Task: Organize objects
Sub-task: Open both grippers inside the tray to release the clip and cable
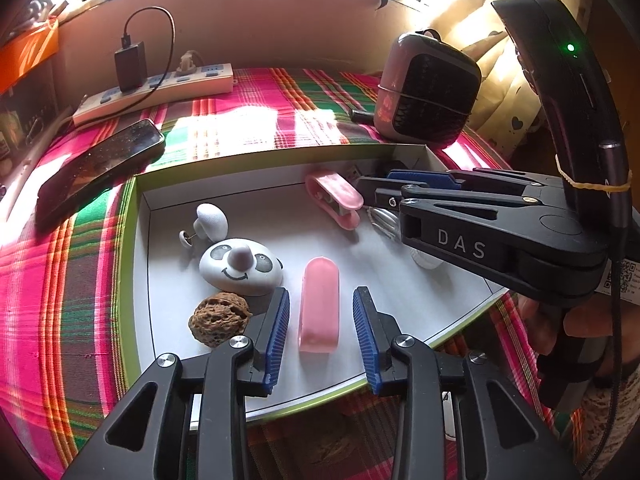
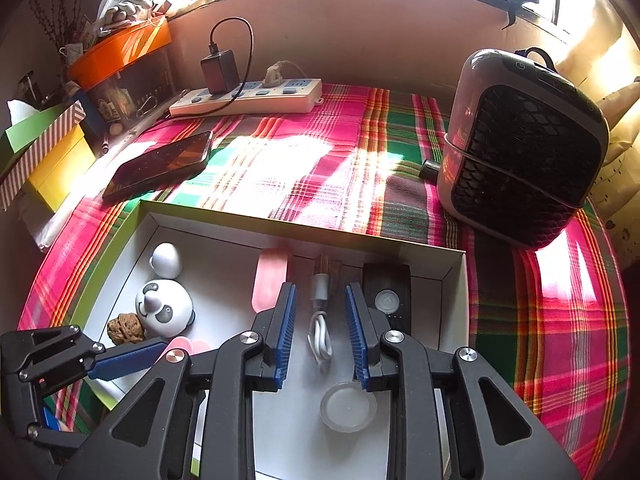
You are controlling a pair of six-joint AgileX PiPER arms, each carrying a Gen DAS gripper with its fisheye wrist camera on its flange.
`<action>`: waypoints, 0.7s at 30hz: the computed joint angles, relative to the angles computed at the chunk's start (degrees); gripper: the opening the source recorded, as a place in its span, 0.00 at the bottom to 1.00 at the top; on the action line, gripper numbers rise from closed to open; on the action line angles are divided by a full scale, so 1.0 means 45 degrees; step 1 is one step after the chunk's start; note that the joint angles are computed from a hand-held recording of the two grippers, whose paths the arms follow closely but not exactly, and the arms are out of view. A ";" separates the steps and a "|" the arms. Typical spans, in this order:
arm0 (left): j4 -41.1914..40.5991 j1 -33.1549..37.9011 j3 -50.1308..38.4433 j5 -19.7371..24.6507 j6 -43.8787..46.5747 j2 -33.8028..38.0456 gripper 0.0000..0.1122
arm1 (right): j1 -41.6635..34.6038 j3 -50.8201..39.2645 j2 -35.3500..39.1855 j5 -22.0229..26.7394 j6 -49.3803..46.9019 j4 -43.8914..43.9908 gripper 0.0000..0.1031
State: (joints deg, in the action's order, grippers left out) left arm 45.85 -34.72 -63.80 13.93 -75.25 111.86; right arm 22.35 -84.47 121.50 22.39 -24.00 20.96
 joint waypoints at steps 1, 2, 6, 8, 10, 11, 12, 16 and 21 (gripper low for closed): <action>0.0284 -0.0008 0.0103 -0.0033 -0.0330 -0.0099 0.28 | -0.0005 0.0135 -0.0103 -0.0049 -0.0138 0.0160 0.26; 0.0481 -0.0011 0.0199 -0.0066 -0.0574 -0.0191 0.28 | -0.0013 0.0291 -0.0213 -0.0133 -0.0194 0.0245 0.28; 0.1244 -0.0105 0.0523 0.0027 -0.1533 -0.0480 0.28 | -0.0044 0.0915 -0.0658 -0.0423 -0.0463 0.0676 0.32; 0.1738 -0.0167 0.0712 0.0063 -0.2122 -0.0629 0.28 | -0.0040 0.1239 -0.0881 -0.0581 -0.0622 0.0887 0.32; 0.2103 -0.0242 0.0912 0.0068 -0.2539 -0.0799 0.28 | -0.0028 0.1597 -0.1117 -0.0775 -0.0720 0.1066 0.32; 0.2369 -0.0296 0.1018 0.0121 -0.2853 -0.0887 0.28 | -0.0028 0.1811 -0.1250 -0.0884 -0.0896 0.1255 0.32; 0.2546 -0.0352 0.1115 0.0169 -0.3094 -0.0978 0.28 | -0.0025 0.2036 -0.1394 -0.1002 -0.1052 0.1428 0.32; 0.3623 -0.0598 0.1621 0.0290 -0.4442 -0.1405 0.28 | -0.0069 0.3131 -0.2052 -0.1611 -0.2085 0.2591 0.32; 0.5253 -0.1106 0.2298 0.0699 -0.6298 -0.1950 0.28 | -0.0116 0.4483 -0.2968 -0.2200 -0.3997 0.4549 0.32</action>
State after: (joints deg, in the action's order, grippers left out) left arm 69.49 -39.69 -53.46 17.08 -103.59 103.08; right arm 21.82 -64.30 108.14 12.49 -41.98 41.43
